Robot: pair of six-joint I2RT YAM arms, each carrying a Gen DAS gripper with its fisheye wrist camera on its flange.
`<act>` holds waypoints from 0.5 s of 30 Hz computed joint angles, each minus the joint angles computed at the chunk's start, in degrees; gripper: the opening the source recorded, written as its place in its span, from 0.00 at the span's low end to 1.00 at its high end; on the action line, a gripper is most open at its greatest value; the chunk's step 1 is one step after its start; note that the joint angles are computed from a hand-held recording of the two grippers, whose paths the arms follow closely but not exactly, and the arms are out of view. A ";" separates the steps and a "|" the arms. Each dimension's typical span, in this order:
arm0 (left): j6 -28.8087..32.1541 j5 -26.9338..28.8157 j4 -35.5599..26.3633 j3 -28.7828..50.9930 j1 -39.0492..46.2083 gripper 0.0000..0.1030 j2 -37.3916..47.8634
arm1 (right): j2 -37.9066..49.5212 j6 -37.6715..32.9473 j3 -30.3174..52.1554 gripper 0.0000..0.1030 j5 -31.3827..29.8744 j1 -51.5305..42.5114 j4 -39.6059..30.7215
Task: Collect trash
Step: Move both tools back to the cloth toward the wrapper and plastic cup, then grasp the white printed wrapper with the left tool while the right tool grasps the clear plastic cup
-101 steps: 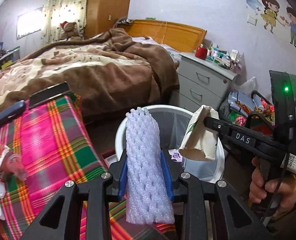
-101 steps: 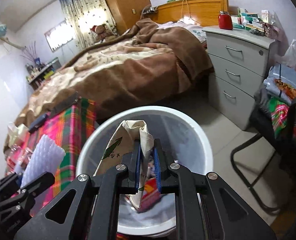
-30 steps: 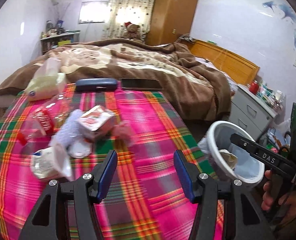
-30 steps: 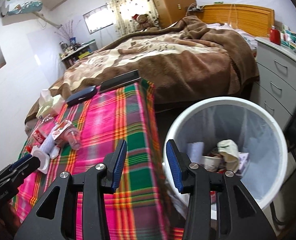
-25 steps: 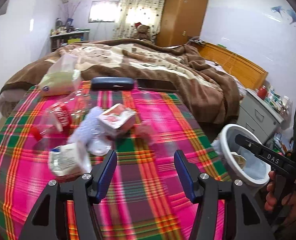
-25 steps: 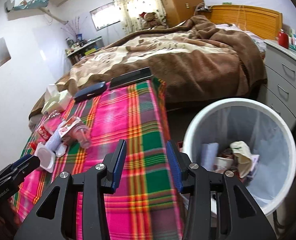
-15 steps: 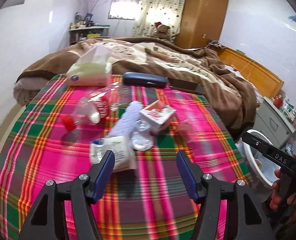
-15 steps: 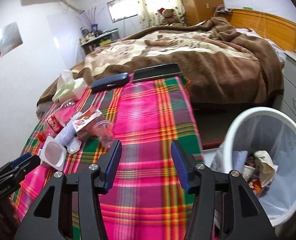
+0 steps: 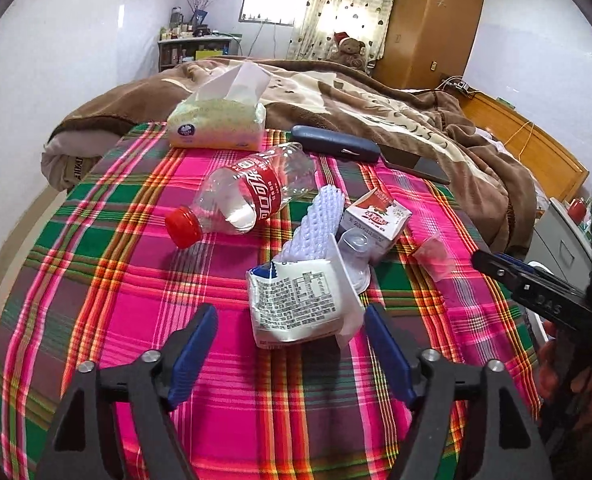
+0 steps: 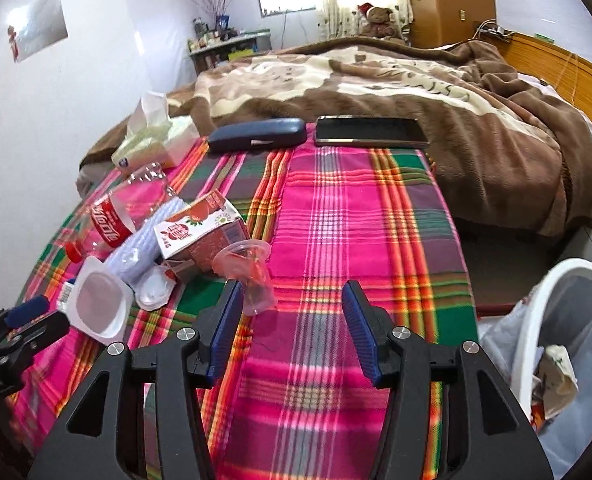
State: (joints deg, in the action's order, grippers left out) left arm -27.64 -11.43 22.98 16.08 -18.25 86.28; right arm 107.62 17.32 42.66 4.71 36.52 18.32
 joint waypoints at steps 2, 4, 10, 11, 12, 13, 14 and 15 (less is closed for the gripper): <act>0.03 2.59 1.44 0.06 1.64 0.78 1.04 | 1.43 -0.29 1.74 0.52 -0.32 0.05 -0.94; 0.45 2.54 1.87 0.22 1.83 0.78 1.48 | 2.45 -0.45 2.95 0.52 -0.61 0.17 -1.55; 0.83 4.44 1.41 2.41 1.28 0.78 3.44 | 4.31 -1.09 5.13 0.52 -1.13 0.52 -2.83; 0.75 3.76 1.52 2.86 0.85 0.78 4.26 | 4.50 -1.24 5.32 0.52 -1.16 0.67 -3.02; 0.93 3.86 2.01 2.80 0.84 0.78 4.68 | 4.92 -1.40 5.98 0.52 -0.99 0.85 -3.49; 0.98 4.13 2.24 3.08 1.04 0.78 5.44 | 5.24 -1.60 6.46 0.52 -0.67 1.03 -3.83; 0.42 4.11 2.39 3.33 1.28 0.78 6.16 | 5.39 -1.85 6.63 0.52 -0.37 1.22 -3.98; 0.17 4.11 2.47 3.50 1.44 0.78 6.39 | 5.63 -2.09 6.95 0.52 -0.39 1.18 -4.16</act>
State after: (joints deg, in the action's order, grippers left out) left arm -27.47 -7.31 25.45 19.58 -16.81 92.67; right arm 113.25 15.23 49.60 4.33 37.70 14.15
